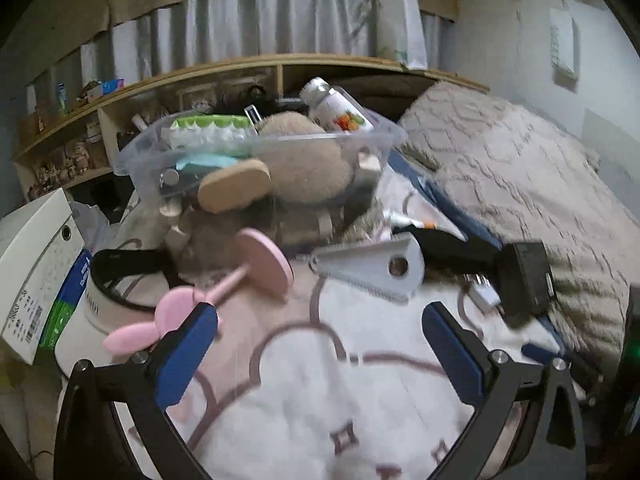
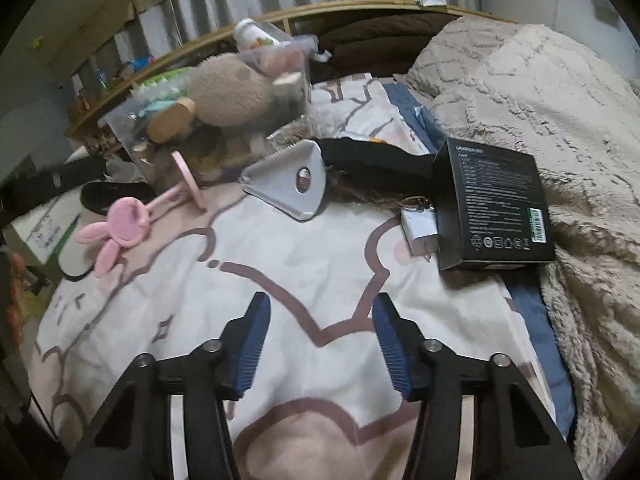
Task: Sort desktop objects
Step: 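Lower the right tool toward the white charger while the left tool withdraws from the bin, then close the right gripper on the white charger and lift it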
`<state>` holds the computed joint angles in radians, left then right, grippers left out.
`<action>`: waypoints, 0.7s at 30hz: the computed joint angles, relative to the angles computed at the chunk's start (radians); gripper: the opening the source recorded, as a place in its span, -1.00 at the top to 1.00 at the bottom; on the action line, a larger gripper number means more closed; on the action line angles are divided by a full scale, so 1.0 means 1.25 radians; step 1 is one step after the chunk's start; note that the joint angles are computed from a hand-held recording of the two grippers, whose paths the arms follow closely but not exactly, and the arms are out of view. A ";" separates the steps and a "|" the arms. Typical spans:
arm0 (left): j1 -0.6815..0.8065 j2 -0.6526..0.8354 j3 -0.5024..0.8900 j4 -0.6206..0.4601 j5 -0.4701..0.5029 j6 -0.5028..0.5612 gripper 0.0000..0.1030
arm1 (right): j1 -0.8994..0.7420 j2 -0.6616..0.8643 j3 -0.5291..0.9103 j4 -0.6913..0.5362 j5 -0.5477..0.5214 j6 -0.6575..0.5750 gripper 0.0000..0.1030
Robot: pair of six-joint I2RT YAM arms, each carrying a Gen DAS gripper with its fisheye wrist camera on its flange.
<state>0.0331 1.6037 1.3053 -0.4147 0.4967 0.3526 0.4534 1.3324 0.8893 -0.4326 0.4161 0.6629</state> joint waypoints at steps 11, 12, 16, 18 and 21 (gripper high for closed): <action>0.009 0.084 -0.084 0.111 -0.014 0.054 -0.97 | -0.129 0.200 0.130 -0.004 0.003 -0.070 0.05; 0.009 0.090 -0.079 0.108 -0.005 0.052 -0.97 | -0.138 0.212 0.139 -0.021 0.029 -0.070 0.05; 0.012 0.102 -0.070 0.108 0.019 0.040 -0.97 | -0.200 0.193 0.117 -0.026 0.009 -0.049 0.14; 0.013 0.108 -0.064 0.099 0.018 0.036 -0.97 | -0.218 0.197 0.122 -0.020 -0.012 -0.056 0.14; 0.019 0.116 -0.051 0.093 0.011 0.021 -0.97 | -0.209 0.235 0.167 -0.033 0.043 -0.112 0.14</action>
<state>0.0566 1.7490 1.2412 -0.2990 0.5102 0.3789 0.1922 1.6266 1.0983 -0.4739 0.4701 0.5226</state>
